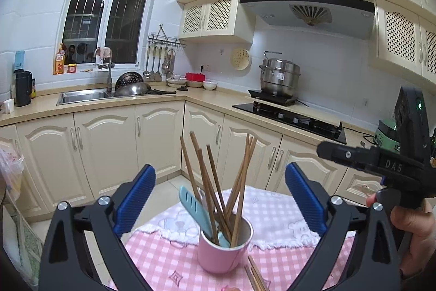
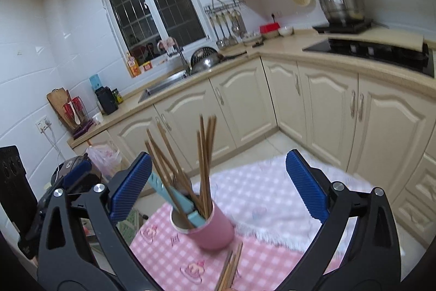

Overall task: Organize utensils
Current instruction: 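Lower both grippers back toward the chopstick pile beside the cup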

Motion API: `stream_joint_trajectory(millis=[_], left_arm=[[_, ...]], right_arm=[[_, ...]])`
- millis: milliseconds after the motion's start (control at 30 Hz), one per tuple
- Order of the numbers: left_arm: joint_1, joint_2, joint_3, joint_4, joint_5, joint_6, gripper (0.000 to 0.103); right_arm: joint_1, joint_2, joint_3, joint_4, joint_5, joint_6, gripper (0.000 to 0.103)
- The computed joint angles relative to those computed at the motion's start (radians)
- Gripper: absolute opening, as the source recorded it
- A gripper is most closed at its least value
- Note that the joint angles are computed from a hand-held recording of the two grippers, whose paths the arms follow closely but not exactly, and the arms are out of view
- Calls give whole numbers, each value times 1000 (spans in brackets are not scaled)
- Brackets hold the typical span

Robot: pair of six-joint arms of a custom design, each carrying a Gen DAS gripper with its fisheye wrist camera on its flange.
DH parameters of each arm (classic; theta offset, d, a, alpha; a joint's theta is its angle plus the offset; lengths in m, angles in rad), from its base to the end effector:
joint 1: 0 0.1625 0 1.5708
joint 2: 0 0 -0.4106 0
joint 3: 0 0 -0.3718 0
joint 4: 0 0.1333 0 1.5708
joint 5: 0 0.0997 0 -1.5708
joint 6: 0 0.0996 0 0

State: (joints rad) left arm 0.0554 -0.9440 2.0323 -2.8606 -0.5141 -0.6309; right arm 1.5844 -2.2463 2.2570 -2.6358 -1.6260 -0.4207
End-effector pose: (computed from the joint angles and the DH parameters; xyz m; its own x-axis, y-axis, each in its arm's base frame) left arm -0.5079 -0.2485 0.1377 -0.7395 0.3567 -0.5708 0.6712 0.3277 -0.6648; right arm 0.1312 -0.2490 0.5165 -0.9092 -0.1703 0.3800 -0.4141 0.4648 -0.7826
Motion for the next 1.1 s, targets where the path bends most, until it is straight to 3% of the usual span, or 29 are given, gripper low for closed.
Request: stream_joint_trajectory(millis=[200,433,700,967,1100], left_arm=[[-36,-41,30,130,0,-114,95],[-53,-67,51,246,-43,-224,95],[-50,-44,68,389,-165,-318,95],[-20,-1,92,436,-302,-342,95],[-7,27,100,423,-361,-336,95]], right_arm=[[-124,-123,19,134,58,-12,97],[-231,-231,42,263,67,-45,97],[-402,-332,79,417,126,-139,97],[-568,-419,100,544,204,-242,97],[-570,-416,113,542,176,-240,97]])
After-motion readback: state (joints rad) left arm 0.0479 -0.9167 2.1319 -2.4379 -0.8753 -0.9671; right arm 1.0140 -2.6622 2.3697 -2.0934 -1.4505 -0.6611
